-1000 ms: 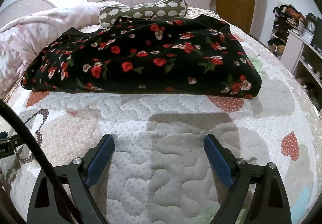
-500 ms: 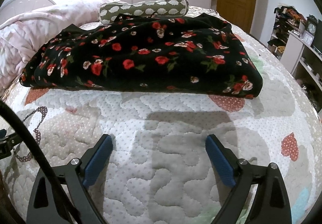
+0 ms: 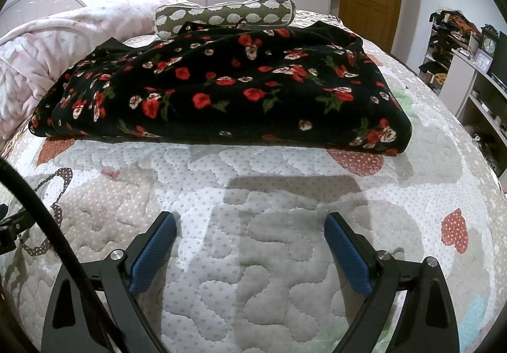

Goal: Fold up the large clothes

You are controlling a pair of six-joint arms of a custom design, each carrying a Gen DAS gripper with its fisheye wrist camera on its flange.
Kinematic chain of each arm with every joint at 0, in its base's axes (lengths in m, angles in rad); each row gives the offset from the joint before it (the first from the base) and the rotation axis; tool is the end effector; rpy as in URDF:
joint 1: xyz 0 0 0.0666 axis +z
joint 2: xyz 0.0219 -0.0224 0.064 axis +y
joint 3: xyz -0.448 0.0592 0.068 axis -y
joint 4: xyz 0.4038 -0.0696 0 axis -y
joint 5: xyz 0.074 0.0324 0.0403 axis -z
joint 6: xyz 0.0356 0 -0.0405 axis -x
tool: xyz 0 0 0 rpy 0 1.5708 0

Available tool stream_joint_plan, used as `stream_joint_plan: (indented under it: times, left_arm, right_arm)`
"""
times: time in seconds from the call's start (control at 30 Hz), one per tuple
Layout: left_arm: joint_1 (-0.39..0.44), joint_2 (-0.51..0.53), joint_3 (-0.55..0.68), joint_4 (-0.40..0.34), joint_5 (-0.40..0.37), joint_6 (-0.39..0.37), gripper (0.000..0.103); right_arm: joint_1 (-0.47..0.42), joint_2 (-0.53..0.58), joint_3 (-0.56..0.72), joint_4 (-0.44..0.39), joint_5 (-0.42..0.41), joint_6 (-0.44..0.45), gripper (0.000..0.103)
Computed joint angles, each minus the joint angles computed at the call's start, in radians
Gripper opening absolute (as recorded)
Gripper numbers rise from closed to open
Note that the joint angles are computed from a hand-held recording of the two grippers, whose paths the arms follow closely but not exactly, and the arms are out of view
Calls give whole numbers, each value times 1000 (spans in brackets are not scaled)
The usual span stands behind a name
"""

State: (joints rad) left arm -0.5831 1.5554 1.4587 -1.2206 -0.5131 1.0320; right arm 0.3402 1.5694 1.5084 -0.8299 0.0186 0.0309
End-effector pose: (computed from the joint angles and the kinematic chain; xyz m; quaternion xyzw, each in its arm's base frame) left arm 0.4360 -0.2671 0.4389 -0.2448 0.9283 0.0856 0.2664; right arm 0.5293 0.1862 0.4687 -0.1709 0.9271 0.0427 0.3308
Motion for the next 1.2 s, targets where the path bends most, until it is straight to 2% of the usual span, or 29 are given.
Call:
stream_joint_plan:
  times: [1.2]
  left_arm:
    - [5,8,9,-13,1,-5,103]
  right_arm:
    - [0,-3,-4,4,-2,-3,97]
